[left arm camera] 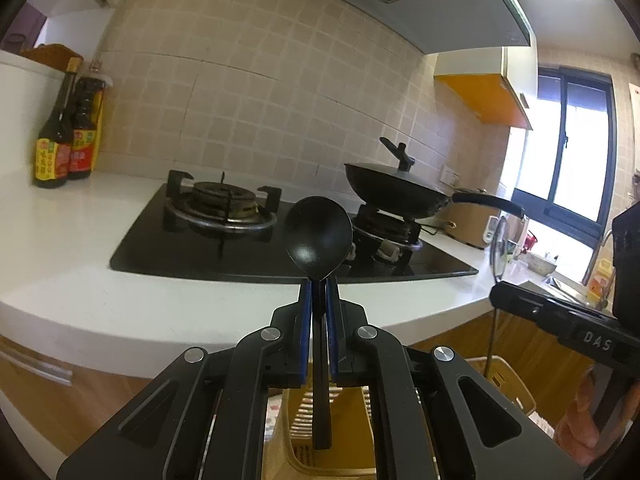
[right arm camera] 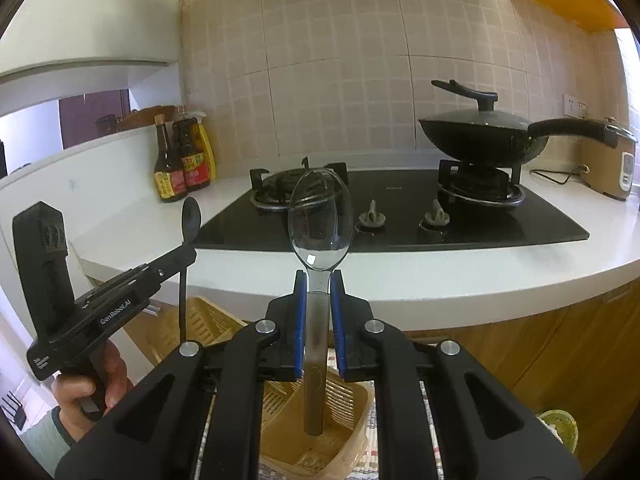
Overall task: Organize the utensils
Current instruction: 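Carry both spoons to the beige holder and lower them in, then open both tools to release the spoons into the holder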
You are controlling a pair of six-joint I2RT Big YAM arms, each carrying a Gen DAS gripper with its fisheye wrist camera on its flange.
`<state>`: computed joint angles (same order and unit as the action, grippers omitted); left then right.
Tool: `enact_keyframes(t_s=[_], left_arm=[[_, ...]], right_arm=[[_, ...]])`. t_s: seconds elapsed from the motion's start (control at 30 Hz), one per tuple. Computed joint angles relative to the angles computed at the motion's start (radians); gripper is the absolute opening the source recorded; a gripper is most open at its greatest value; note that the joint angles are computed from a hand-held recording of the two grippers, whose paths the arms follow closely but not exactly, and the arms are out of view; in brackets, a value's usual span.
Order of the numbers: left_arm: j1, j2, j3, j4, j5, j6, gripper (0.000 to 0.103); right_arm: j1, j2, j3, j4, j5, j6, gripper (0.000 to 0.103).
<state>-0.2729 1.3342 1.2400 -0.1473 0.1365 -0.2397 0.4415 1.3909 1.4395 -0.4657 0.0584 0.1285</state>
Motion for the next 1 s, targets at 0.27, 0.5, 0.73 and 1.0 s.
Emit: enact_keyframes(t_s=[0.27, 0.5, 0.73, 1.0], left_arm=[[0.001, -0.012, -0.035, 0.017, 0.015, 0.001, 0.023], [-0.001, -0.076, -0.084, -0.010, 0.009, -0.018, 0.049], [-0.012, -0.189, -0.147, -0.071, -0.016, -0.021, 0.049], [-0.037, -0.327, -0.146, -0.313, -0.020, -0.030, 0.052]], right_arm=[[-0.007, -0.013, -0.031, -0.015, -0.025, 0.012, 0.011], [-0.009, -0.080, -0.092, -0.055, -0.040, 0.026, 0.029], [0.000, -0.173, -0.128, -0.132, -0.026, 0.056, 0.029], [0.053, -0.292, -0.161, -0.271, 0.045, 0.078, 0.029]])
